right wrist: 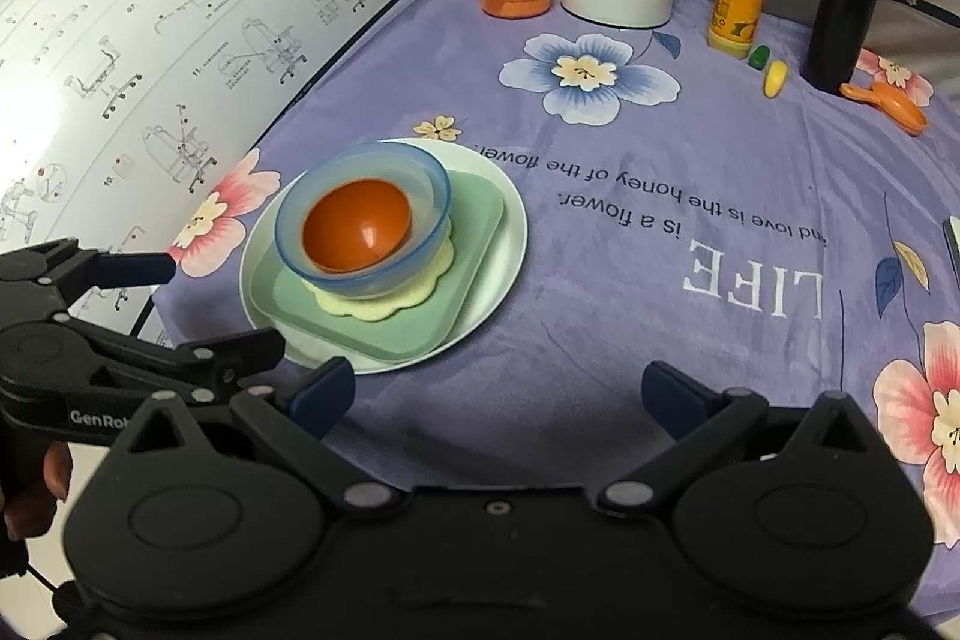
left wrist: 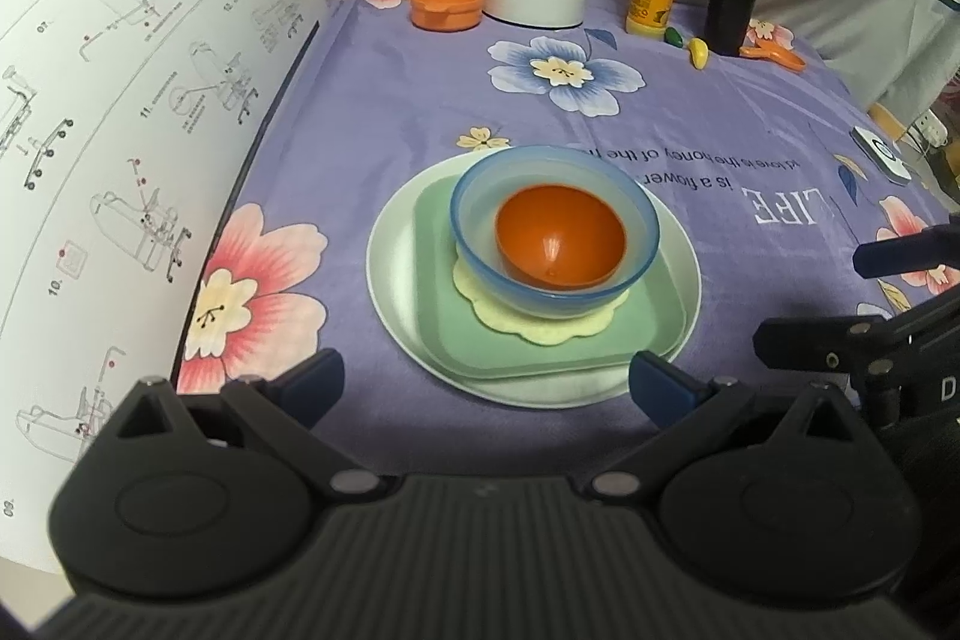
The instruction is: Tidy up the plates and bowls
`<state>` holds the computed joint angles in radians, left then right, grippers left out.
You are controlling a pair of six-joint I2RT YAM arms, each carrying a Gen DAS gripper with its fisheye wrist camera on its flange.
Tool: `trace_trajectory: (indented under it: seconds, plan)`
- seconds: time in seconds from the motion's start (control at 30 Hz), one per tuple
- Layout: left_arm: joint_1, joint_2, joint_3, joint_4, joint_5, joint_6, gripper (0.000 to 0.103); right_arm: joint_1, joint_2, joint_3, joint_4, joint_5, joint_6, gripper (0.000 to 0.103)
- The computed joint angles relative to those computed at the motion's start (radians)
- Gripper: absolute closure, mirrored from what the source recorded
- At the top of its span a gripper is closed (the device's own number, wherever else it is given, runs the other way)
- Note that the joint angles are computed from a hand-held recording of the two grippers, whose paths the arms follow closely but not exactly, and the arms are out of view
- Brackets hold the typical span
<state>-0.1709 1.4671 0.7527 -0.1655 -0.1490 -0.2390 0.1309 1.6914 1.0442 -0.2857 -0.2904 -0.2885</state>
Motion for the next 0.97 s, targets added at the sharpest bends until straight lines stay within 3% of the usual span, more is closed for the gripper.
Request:
trace_trajectory:
  seconds: [0.97]
  plan:
    - [0.008, 0.0, 0.004, -0.021, -0.006, 0.048, 0.0, -0.002, 0.015, 0.012, -0.011, 0.017, 0.005, 0.0]
